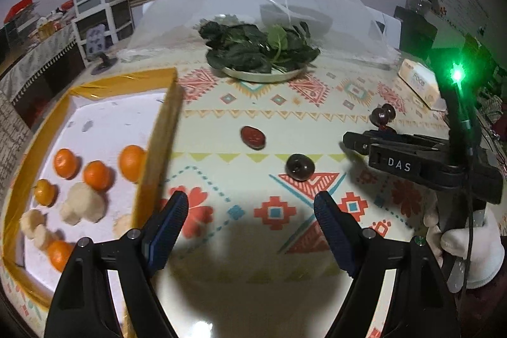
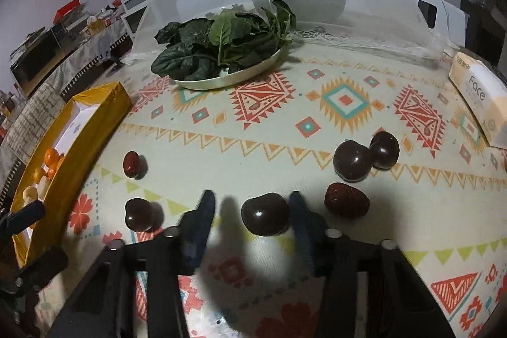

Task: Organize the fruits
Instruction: 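Grasp a dark plum with the right tool while the left tool grasps another plum, then carry both plums to the white tray and release them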

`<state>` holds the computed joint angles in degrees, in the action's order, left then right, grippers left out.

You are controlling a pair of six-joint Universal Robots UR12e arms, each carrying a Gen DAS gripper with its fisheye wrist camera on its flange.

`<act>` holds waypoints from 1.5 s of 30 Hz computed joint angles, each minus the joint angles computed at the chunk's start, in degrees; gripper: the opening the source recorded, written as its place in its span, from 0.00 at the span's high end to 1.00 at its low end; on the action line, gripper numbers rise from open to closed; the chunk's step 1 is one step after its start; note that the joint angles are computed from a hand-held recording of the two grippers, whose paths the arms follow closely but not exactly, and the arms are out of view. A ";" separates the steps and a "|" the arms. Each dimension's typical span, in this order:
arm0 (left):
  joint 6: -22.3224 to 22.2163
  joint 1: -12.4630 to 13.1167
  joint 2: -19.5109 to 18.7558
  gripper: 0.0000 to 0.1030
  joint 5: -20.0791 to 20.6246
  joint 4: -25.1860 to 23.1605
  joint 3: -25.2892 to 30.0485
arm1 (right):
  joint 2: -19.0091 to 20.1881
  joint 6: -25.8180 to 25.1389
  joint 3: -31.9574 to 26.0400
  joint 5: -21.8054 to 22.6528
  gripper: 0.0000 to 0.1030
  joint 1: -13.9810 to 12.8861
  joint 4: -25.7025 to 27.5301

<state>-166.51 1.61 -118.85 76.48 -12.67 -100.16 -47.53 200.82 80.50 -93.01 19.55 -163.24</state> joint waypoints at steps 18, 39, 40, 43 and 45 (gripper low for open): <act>3.55 -3.26 -5.42 0.62 -1.86 -7.30 7.21 | -1.70 3.83 3.78 3.86 0.71 -1.18 -8.72; -6.28 4.77 2.95 0.75 -6.27 3.80 -2.27 | -1.91 -0.94 1.97 3.97 0.71 2.24 -10.60; -7.09 5.55 3.47 0.75 -5.37 4.43 -2.88 | -1.78 -2.10 1.22 4.32 0.71 2.85 -10.24; -9.25 7.58 4.34 0.75 -3.74 5.56 -4.16 | -1.04 -4.89 -1.34 5.93 0.71 4.44 -8.91; -10.40 8.78 4.54 0.75 -3.56 5.82 -4.76 | -0.25 -6.22 -3.50 7.90 0.71 5.42 -7.49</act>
